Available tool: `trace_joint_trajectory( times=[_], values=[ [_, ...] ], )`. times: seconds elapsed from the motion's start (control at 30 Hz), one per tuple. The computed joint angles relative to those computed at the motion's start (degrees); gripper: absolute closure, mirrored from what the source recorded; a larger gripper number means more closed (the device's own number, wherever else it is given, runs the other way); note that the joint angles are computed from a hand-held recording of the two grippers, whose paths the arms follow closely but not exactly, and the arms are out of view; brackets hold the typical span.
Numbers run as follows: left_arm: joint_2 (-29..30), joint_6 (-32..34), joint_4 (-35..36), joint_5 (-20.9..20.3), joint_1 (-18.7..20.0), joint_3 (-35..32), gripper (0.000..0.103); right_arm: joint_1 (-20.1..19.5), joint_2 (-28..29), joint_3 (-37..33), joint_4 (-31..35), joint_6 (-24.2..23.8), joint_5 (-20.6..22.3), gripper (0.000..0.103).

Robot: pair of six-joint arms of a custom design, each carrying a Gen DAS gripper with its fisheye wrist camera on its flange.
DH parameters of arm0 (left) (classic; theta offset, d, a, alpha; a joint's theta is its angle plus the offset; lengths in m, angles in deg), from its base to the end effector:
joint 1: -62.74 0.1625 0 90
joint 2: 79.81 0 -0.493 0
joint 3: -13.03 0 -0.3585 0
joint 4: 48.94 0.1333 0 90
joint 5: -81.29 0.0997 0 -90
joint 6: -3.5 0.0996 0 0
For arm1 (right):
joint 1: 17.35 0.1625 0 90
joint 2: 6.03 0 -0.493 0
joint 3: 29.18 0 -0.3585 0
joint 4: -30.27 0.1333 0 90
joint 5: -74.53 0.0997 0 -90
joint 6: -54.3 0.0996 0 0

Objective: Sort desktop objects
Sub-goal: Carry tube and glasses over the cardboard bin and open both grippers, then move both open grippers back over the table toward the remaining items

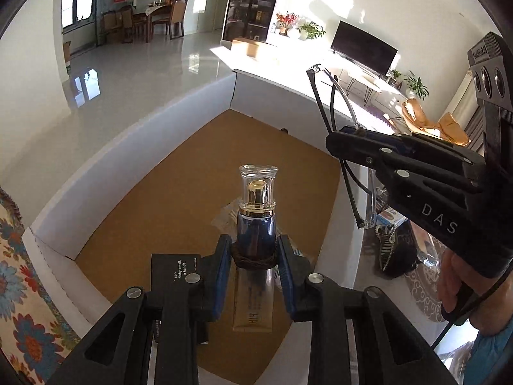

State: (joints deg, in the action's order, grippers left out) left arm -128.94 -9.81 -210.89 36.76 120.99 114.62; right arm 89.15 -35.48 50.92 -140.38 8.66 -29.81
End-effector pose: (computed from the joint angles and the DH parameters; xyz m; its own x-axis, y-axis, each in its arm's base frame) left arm -0.1727 -0.6673 0.2185 -0.8163 -0.0223 -0.5772 0.3166 0.8185 -0.4794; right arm 0.3289 -0.7278 0.0939 -0.4982 -0.7030 0.5074 -0.8613 0.4687 -0.1962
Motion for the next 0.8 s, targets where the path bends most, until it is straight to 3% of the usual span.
trace_joint_trajectory(
  times=[0.13, 0.2, 0.27, 0.3, 0.33, 0.4, 0.53, 0.63, 0.7, 0.73, 0.8],
  values=[
    [3.03, -6.26, 10.11, 0.80, 3.02, -5.81, 0.072, -0.65, 5.27, -7.47, 5.65, 1.12, -4.57, 0.086],
    [3.69, -8.68, 13.06, 0.46, 4.16, -7.55, 0.062, -1.12, 7.13, -10.57, 8.72, 2.78, -5.75, 0.081],
    [3.73, -9.90, 13.87, 0.23, 4.51, -8.02, 0.045, -1.50, 8.74, -13.01, 9.57, 4.38, -7.62, 0.053],
    [3.63, -10.05, 13.06, 0.72, 4.27, -7.54, 0.036, -1.91, 8.69, -12.96, 8.79, 4.84, -7.43, 0.031],
    [3.57, -9.24, 11.03, 1.67, 3.89, -6.77, 0.035, -2.30, 8.42, -12.60, 7.73, 5.36, -6.58, 0.023],
    [3.25, -7.48, 6.90, 4.01, 2.80, -4.72, 0.034, -3.03, 6.97, -10.69, 5.67, 6.80, -3.84, 0.023],
    [2.70, -5.24, -0.55, 5.47, 0.12, -0.48, 0.034, -4.81, 1.30, -2.65, -1.62, 7.94, 0.85, 0.016],
    [2.38, -1.28, -8.12, 4.33, -3.51, 4.09, 0.033, -7.15, -4.83, 8.01, -11.53, 7.51, 3.50, 0.006],
    [2.65, 0.57, -10.86, 2.49, -6.34, 6.21, 0.031, -9.66, -9.55, 15.90, -17.44, 7.02, 4.56, 0.005],
    [2.97, 1.39, -12.01, 1.16, -7.66, 7.27, 0.027, -11.16, -11.74, 19.94, -20.85, 6.59, 4.50, 0.005],
    [4.07, 2.92, -14.81, -1.41, -10.26, 9.60, 0.002, -14.58, -15.58, 28.26, -29.56, 5.41, 2.82, 0.003]
  ],
)
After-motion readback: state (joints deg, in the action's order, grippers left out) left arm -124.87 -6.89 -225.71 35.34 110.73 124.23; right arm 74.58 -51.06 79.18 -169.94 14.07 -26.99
